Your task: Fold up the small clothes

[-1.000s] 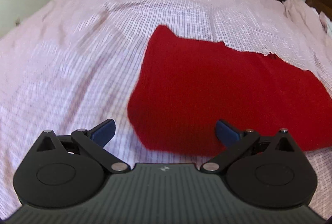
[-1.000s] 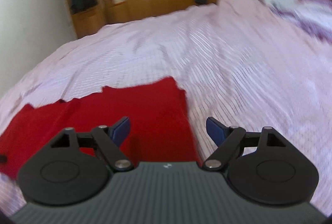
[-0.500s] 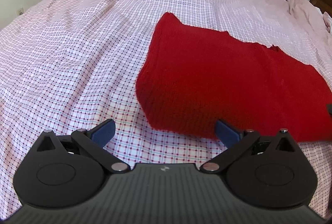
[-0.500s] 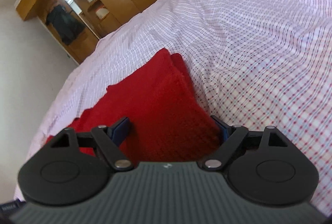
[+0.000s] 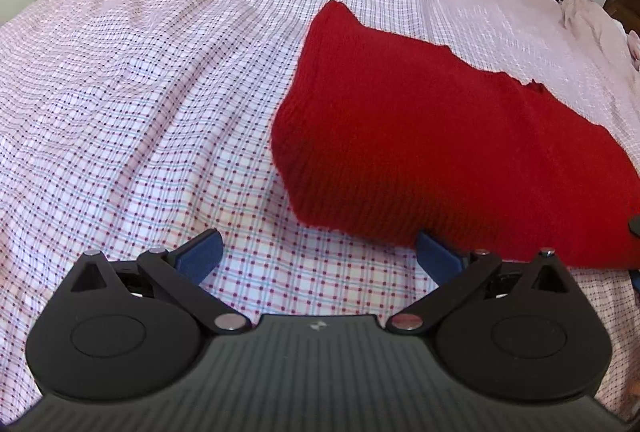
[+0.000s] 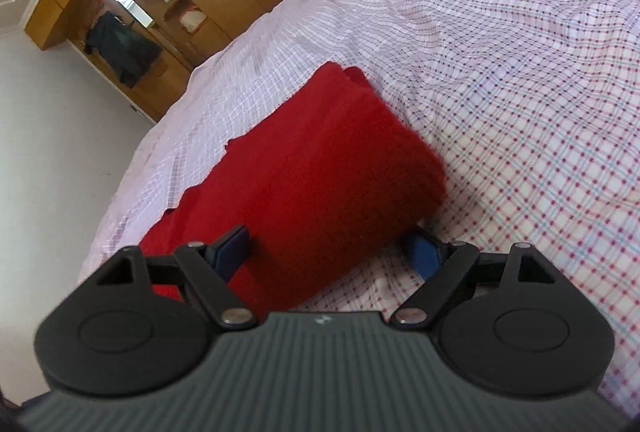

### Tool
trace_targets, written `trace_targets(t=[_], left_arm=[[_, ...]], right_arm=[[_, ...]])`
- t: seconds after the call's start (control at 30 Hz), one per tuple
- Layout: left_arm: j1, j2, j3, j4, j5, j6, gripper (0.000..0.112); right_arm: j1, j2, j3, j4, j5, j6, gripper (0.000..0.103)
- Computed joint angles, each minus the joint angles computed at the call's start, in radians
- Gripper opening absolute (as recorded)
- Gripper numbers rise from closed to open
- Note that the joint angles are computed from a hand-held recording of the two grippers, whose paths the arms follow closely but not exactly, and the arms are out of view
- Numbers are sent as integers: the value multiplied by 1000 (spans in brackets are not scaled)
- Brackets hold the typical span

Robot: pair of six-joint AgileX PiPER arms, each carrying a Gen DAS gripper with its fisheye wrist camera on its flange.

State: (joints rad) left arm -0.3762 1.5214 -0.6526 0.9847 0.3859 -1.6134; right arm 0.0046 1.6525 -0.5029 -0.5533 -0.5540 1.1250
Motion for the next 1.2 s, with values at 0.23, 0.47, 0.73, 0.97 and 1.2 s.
trace_targets(t=[0.23, 0.47, 0.73, 0.97, 1.2], left_arm=[[13, -33, 40, 25, -6, -37, 103], [39, -44, 45, 19, 2, 4, 103], [58, -65, 44, -5, 46, 106, 103], [155, -137, 59, -95, 36, 275, 103], [266, -178, 91, -92, 6, 374, 103]], right_arm=[[-14, 98, -58, 90, -85, 56, 86], [12, 166, -108, 217, -138, 35, 85], [65, 92, -127, 334, -54, -152, 38], [224, -25, -231, 642, 117, -604, 37], [385, -29, -404, 994, 243, -1023, 36]])
